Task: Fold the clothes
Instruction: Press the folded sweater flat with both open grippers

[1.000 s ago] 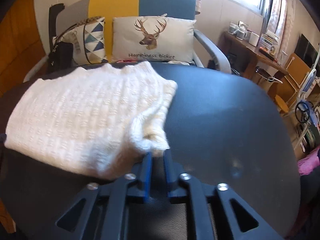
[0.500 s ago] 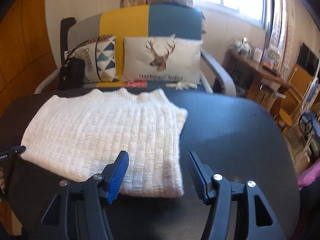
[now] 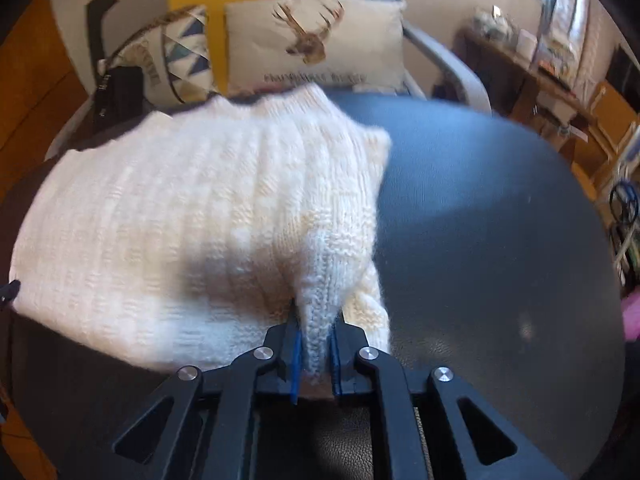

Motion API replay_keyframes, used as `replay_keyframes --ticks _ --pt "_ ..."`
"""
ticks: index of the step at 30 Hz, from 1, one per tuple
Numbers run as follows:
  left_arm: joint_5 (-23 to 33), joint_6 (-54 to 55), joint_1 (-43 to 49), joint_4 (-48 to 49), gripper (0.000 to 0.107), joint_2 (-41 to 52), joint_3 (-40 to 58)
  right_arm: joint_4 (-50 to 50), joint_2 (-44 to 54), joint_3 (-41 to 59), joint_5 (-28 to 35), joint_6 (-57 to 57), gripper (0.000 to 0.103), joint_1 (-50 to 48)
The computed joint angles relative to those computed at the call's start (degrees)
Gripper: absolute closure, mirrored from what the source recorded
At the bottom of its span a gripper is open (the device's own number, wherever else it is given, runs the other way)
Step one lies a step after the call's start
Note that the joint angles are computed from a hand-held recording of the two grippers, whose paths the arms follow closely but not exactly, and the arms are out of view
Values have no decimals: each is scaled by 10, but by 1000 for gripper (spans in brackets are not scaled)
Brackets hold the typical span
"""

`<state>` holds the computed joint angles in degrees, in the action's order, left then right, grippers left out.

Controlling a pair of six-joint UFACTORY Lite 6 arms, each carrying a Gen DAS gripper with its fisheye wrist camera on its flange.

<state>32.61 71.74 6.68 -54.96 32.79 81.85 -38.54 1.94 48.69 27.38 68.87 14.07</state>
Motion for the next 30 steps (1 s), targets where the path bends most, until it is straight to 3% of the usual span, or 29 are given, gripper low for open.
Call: replay_keyframes --ticks 3,6,9,11,12,14,17,20,24,30 --pt "3 -20 11 11 101 18 6 -17 -5 -15 21 10 94 11" --pt "26 -22 22 6 101 12 7 -26 22 -39 -18 17 93 -17" --pt "45 -38 30 28 96 3 15 -5 -32 -62 -40 -1 79 -38" --pt "36 -24 36 32 92 -10 6 -23 -72 -72 -14 26 79 -41" --pt "44 -10 42 22 89 -14 4 -69 -88 -70 28 73 79 -23" --pt "71 15 55 8 81 -9 16 -125 -104 -57 97 121 77 18" --pt "94 -8 47 25 79 35 75 -95 -107 -16 76 70 77 35" --pt "129 -74 29 65 79 110 171 -32 -18 90 65 -15 77 60" --pt "67 -71 11 62 95 101 136 0 122 202 90 -62 78 79" --pt "-20 -4 10 5 94 25 37 33 218 262 108 -107 82 81"
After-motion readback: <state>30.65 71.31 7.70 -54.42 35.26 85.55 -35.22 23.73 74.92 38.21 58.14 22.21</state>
